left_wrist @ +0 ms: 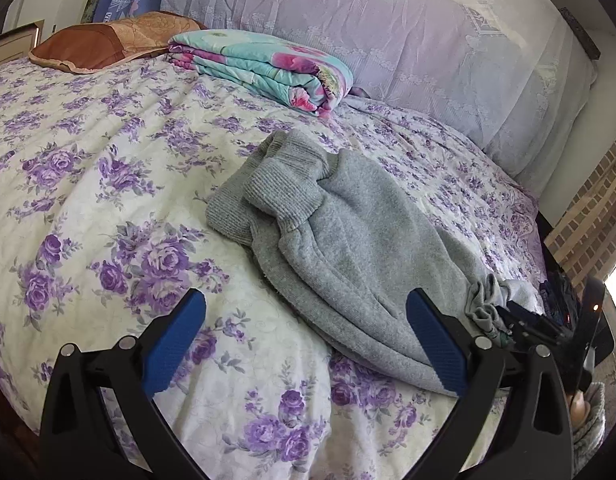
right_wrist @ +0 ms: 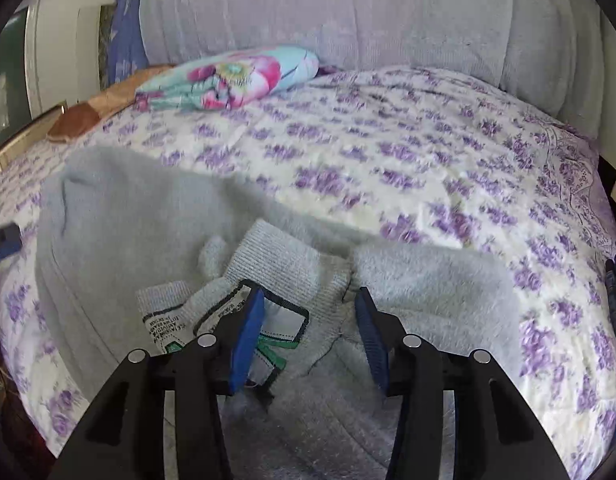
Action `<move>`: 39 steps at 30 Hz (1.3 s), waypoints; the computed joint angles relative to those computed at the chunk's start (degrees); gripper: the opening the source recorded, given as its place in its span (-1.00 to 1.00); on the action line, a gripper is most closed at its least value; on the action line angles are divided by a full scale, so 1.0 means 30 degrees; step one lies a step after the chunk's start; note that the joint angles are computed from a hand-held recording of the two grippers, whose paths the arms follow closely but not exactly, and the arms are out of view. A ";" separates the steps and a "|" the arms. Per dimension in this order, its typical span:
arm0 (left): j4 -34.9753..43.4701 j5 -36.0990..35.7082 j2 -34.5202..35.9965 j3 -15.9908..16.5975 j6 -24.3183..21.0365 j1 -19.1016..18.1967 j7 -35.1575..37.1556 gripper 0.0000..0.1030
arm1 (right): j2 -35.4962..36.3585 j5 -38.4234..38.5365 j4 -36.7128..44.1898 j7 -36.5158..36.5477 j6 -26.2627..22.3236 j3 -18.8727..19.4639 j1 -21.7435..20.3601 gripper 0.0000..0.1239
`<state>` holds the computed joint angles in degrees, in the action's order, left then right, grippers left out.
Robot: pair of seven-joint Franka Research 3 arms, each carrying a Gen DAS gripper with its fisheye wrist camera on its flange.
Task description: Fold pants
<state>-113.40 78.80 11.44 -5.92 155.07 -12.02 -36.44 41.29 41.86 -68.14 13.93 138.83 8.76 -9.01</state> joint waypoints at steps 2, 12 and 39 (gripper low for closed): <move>-0.0039 0.0008 0.0090 0.0059 0.0324 0.0091 -0.0216 0.90 | 0.0372 -0.1893 0.0759 0.1612 -0.0650 0.1265 -0.0885 -0.20; 0.0108 0.0904 0.0307 0.0445 0.1958 0.0571 -0.1793 0.90 | -0.0011 0.0451 0.0437 -0.0152 -0.2412 -0.0586 -0.0035 -0.13; 0.2117 -0.1398 0.2094 0.2625 0.4980 0.0603 -0.1304 -0.08 | 0.4408 0.2822 0.7728 0.4119 -0.6525 0.1146 -0.4214 0.44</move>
